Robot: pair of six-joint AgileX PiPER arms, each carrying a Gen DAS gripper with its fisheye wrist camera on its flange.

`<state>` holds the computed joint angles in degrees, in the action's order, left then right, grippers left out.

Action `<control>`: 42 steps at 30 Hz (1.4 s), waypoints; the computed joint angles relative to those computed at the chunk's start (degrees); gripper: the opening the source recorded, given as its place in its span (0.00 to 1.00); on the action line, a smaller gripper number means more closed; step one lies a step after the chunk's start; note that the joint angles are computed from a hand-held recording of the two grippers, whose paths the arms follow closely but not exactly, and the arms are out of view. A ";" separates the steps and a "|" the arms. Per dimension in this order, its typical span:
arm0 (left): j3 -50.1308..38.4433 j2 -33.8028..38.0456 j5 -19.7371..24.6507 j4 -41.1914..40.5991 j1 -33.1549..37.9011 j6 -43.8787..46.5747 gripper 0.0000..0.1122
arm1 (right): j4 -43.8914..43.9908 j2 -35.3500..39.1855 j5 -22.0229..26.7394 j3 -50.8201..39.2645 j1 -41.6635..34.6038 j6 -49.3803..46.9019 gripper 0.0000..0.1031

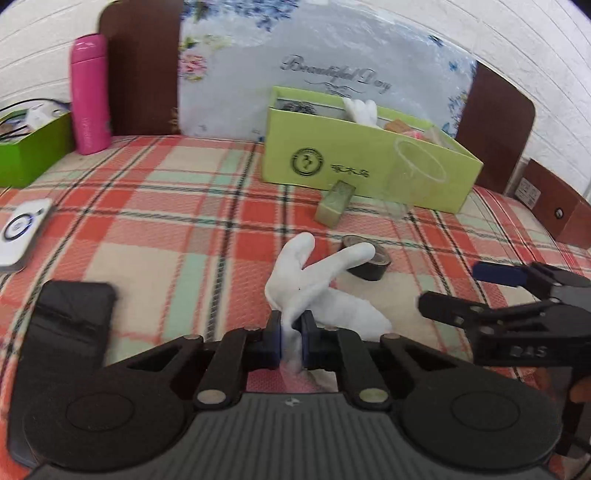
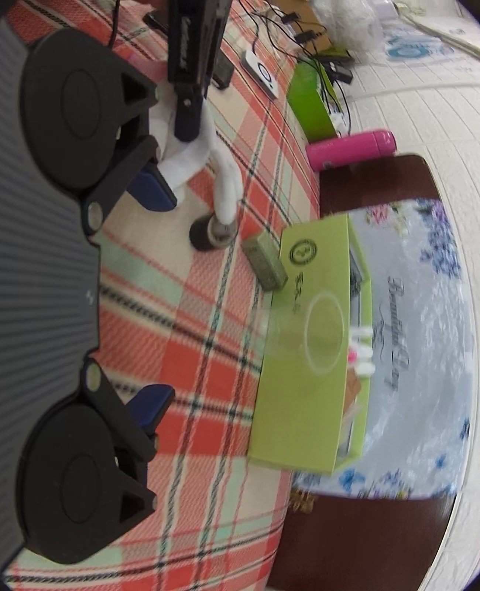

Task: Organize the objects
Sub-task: 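Grasp the pink-cuffed white glove with the left tool while the right grasps the black tape roll, then carry the glove and black tape into the lime-green box and open both tools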

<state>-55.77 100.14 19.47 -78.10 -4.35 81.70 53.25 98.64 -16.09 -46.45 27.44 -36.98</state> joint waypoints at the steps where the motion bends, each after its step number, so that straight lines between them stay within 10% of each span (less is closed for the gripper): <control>1: -0.02 0.00 0.37 -0.04 0.70 -0.78 0.08 | -1.58 1.51 1.14 -2.03 0.07 0.05 0.92; 7: -1.00 1.24 -1.01 1.34 1.01 -4.67 0.09 | 0.23 10.33 4.92 -13.21 1.19 -8.96 0.65; 10: -1.34 2.00 -0.90 0.87 1.05 -4.67 0.10 | -0.31 12.30 5.92 -15.35 0.72 -8.83 0.29; 18: -1.77 3.06 -1.81 -1.63 0.06 -2.43 0.31 | -2.05 3.56 3.95 -4.32 -3.21 -3.67 0.29; 25: -6.69 4.97 8.79 6.14 -1.91 -9.92 0.15 | 14.39 -8.53 -0.91 10.20 -5.75 -15.59 0.29; 31: -6.78 4.92 3.41 6.68 -9.13 -10.35 0.15 | 16.46 -10.40 -3.18 12.73 -3.47 -16.06 0.38; 38: -5.43 4.29 2.85 7.46 -7.91 -11.85 0.51 | 14.01 -9.54 -2.66 12.21 -3.97 -12.84 0.40; 40: -6.17 4.88 3.19 7.80 -8.60 -12.27 0.49 | 13.11 -9.04 -2.75 11.86 -3.97 -11.96 0.40; 42: -7.71 5.91 4.34 10.33 -9.37 -13.83 0.20 | 13.16 -8.40 -2.64 11.31 -4.00 -11.98 0.41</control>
